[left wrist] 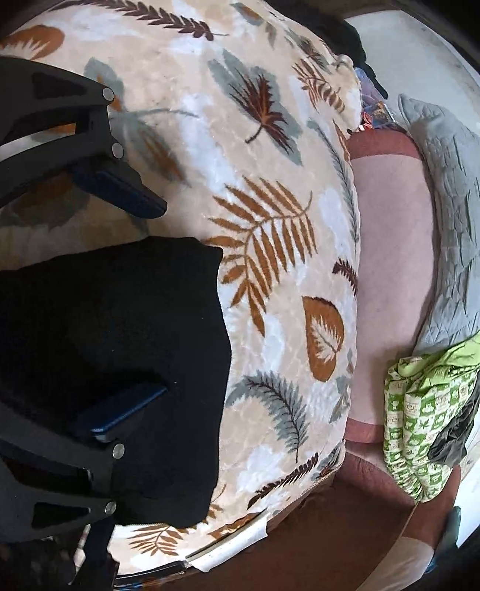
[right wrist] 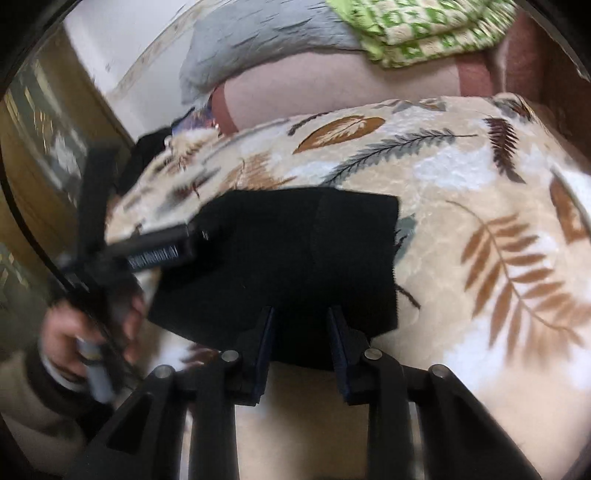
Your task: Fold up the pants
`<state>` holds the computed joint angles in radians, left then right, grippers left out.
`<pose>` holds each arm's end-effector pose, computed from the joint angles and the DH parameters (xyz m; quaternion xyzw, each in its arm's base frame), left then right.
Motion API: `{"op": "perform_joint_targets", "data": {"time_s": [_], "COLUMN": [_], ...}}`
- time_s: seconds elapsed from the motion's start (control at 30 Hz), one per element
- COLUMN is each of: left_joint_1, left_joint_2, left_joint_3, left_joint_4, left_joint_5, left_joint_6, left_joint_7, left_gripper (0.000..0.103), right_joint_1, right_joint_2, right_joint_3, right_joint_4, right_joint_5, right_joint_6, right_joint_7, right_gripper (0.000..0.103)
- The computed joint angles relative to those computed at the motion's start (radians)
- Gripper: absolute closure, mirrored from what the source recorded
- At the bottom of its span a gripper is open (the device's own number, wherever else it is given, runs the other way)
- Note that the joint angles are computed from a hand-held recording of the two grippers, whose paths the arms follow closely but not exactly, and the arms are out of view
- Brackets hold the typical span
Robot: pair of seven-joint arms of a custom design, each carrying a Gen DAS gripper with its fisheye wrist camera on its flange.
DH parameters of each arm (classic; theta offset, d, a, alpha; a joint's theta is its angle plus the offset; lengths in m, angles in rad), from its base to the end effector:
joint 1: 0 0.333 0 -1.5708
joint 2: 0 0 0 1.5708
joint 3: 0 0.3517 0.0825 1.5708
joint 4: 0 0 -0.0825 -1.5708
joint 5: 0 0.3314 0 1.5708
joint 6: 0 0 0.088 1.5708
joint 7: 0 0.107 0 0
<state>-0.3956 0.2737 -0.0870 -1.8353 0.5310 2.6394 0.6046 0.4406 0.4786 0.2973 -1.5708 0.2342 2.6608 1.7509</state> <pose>0.5543 -0.2983 0.5003 -0.7036 0.6405 -0.2444 0.1870 0.5498 0.4302 0.5002 -0.7606 0.5560 0.0375 0.3331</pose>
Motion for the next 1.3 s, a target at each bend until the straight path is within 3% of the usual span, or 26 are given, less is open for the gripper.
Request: {"op": "perform_joint_targets", "data": {"time_s": [0.03,0.13,0.2,0.23,0.3,0.33,0.43,0.6,0.67,1.0,1.3], "left_joint_1": [0.004,0.005,-0.004,-0.002,0.004,0.006,0.013,0.016,0.017,0.003,0.013], "left_joint_2": [-0.003,-0.024,-0.043,-0.048,-0.057,-0.061,-0.065,-0.049,-0.045,-0.070,-0.124], "left_joint_3": [-0.003,-0.002,0.007,0.004,-0.001,-0.005,-0.017,-0.028,-0.029,-0.032,-0.066], "left_joint_4": [-0.002,-0.016,-0.029,-0.034,-0.045,-0.050,-0.054,-0.046,-0.047,-0.049,-0.096], "left_joint_5": [-0.011,-0.015,0.025,0.036,0.053,0.059,0.073,0.083,0.074,0.108,0.153], "left_joint_6": [-0.002,-0.004,-0.019,-0.023,-0.024,-0.026,-0.034,-0.034,-0.026,-0.060,-0.075], "left_joint_7": [0.005,-0.007,-0.050,-0.062,-0.092,-0.104,-0.120,-0.135,-0.134,-0.151,-0.195], "left_gripper": [0.012,0.013,0.013,0.013,0.013,0.013,0.013,0.013,0.013,0.013,0.013], "right_joint_1": [-0.005,0.018,0.044,0.044,0.049,0.046,0.086,0.092,0.088,0.043,0.064], "right_joint_2": [-0.014,-0.025,0.002,0.026,0.084,0.117,0.167,0.194,0.172,0.073,0.005], "right_joint_3": [-0.004,-0.056,-0.098,-0.097,-0.100,-0.089,-0.128,-0.141,-0.138,-0.057,-0.084], "right_joint_4": [-0.012,-0.013,0.025,0.058,0.138,0.187,0.282,0.320,0.283,0.157,0.064], "right_joint_5": [0.009,-0.032,-0.089,-0.102,-0.130,-0.138,-0.217,-0.253,-0.256,-0.179,-0.189], "right_joint_6": [0.020,0.052,0.036,0.021,-0.032,-0.071,-0.117,-0.157,-0.136,-0.016,0.053], "right_joint_7": [0.011,0.095,0.174,0.190,0.218,0.207,0.224,0.259,0.263,0.211,0.262], "right_gripper": [0.070,0.049,0.047,0.047,0.062,0.085,0.090,0.091,0.085,0.082,0.078]}}
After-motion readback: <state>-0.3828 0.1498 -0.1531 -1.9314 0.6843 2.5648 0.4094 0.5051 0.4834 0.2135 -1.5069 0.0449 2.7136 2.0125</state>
